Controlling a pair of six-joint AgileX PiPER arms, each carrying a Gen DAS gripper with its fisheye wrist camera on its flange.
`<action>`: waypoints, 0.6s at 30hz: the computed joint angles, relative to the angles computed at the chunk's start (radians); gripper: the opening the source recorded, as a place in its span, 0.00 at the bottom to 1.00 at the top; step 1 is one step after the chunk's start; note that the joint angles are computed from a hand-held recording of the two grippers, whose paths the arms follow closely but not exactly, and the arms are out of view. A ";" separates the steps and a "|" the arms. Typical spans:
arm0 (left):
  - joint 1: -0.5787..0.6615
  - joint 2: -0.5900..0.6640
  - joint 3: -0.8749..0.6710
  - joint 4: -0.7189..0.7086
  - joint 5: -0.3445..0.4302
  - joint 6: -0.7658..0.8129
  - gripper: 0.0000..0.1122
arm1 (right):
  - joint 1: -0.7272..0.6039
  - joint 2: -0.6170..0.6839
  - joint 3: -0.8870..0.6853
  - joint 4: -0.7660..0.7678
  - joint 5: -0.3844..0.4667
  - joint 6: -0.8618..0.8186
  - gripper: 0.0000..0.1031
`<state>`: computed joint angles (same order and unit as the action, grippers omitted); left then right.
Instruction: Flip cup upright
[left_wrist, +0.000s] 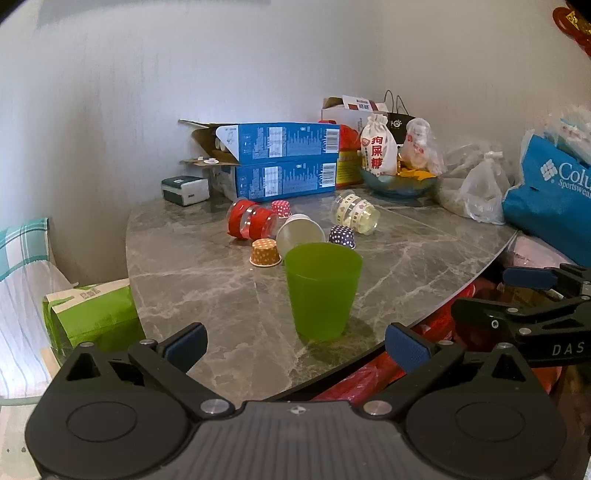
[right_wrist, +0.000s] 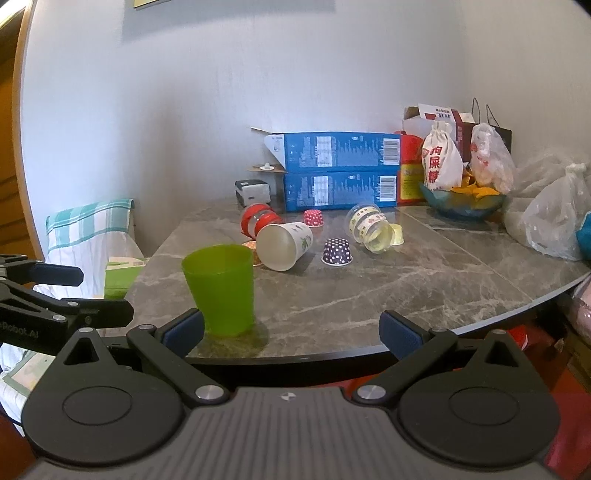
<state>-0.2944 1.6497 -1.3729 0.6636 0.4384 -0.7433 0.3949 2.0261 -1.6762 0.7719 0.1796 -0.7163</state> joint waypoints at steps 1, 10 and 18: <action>0.000 -0.001 0.002 0.000 -0.001 -0.003 0.92 | -0.001 0.001 -0.001 0.013 0.000 -0.015 0.99; 0.000 -0.024 0.032 0.030 -0.019 -0.057 0.92 | -0.004 -0.004 0.012 0.108 0.002 -0.117 0.99; -0.002 -0.034 0.038 0.028 -0.016 -0.057 0.92 | -0.005 -0.014 0.032 0.248 -0.007 -0.247 0.99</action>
<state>-0.2961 1.6161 -1.3349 0.6911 0.4227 -0.8008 0.3896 2.0123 -1.6445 1.0199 0.1730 -0.9637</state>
